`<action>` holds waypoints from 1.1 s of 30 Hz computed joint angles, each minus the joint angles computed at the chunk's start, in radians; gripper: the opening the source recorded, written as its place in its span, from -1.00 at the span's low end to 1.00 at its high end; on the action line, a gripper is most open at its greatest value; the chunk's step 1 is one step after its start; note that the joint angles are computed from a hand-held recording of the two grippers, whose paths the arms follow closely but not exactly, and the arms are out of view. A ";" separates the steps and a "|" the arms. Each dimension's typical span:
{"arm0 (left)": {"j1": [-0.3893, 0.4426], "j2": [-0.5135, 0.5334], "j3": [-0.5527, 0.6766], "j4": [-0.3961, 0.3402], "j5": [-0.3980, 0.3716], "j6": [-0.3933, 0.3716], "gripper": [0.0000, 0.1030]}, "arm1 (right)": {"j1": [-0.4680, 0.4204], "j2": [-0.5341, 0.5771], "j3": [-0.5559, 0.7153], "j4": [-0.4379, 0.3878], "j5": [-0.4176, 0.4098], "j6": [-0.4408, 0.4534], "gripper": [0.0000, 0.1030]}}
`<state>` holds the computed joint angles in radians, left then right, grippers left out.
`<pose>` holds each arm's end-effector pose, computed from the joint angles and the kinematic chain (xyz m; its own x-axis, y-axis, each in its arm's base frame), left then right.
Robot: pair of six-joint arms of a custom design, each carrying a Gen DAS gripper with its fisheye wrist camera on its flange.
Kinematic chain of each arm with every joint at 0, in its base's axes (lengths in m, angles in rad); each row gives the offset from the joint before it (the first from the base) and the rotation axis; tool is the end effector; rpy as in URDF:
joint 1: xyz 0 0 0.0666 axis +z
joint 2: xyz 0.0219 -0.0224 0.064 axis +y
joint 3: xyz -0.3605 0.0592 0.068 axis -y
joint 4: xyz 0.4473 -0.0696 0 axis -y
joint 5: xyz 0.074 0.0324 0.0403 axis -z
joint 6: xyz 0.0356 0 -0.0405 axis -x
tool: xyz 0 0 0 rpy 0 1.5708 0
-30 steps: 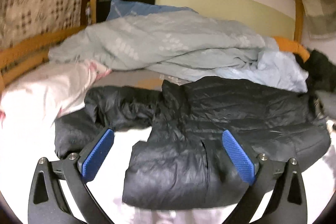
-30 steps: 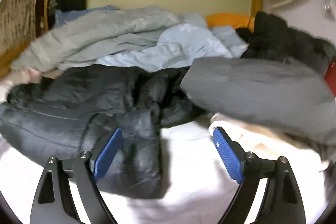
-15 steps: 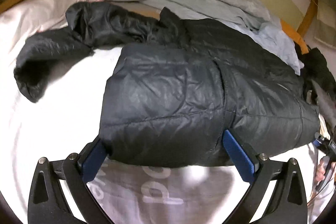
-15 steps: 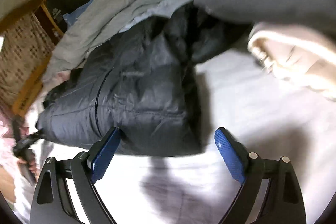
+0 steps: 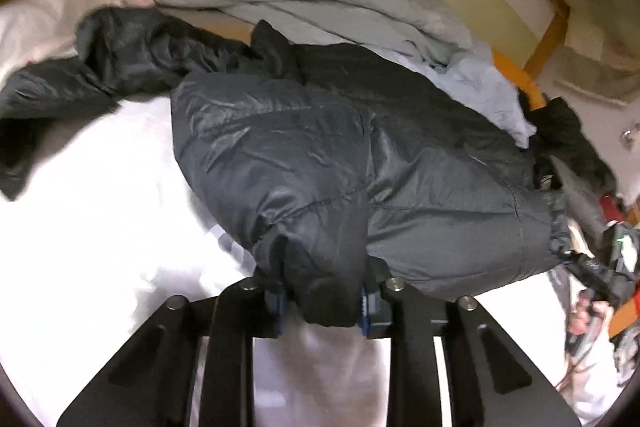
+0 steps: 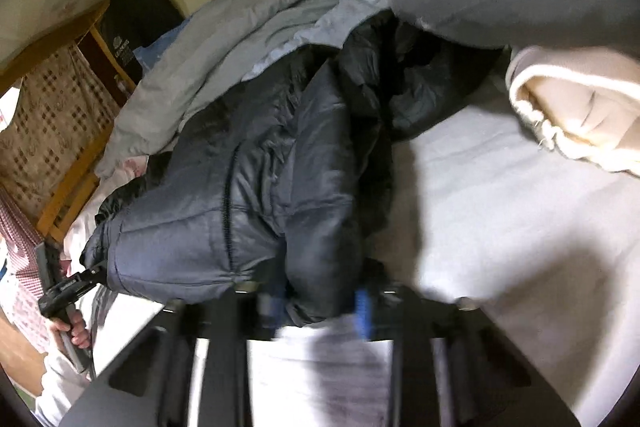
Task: Fold large clothes
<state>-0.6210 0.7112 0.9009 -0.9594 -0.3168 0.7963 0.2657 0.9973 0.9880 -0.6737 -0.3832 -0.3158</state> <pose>0.2581 -0.1715 0.4266 -0.6610 -0.3623 -0.6572 -0.1451 0.9209 -0.3617 0.3957 0.1211 0.3985 -0.7414 0.0968 -0.6640 -0.3084 0.8298 0.4652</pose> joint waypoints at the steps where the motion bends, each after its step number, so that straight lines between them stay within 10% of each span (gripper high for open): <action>1: -0.039 -0.004 0.008 -0.017 -0.059 0.018 -0.58 | 0.001 -0.014 0.007 -0.031 0.000 -0.014 -0.77; 11: -0.297 -0.058 0.005 -0.168 -0.260 0.254 -0.53 | -0.042 -0.415 -0.198 -0.146 -0.008 -0.032 -0.78; 20: -0.523 0.084 0.091 -0.373 -0.621 0.365 -0.37 | 0.065 -0.522 -0.230 -0.231 0.404 0.067 -0.48; 26: -0.589 0.135 0.148 -0.645 -0.893 0.634 0.78 | 0.140 -0.589 -0.237 -0.136 0.623 0.120 -0.16; 28: -0.587 0.111 0.138 -0.652 -0.914 0.655 0.77 | 0.161 -0.600 -0.240 -0.101 0.644 0.138 0.21; 33: -0.521 0.103 0.133 -0.530 -0.830 0.512 0.49 | 0.214 -0.592 -0.221 -0.096 0.558 0.162 0.27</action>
<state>-1.1417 0.8140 1.0340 -1.4896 -1.1472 1.3085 0.4794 0.4057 0.7674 -0.7696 0.1747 -0.1543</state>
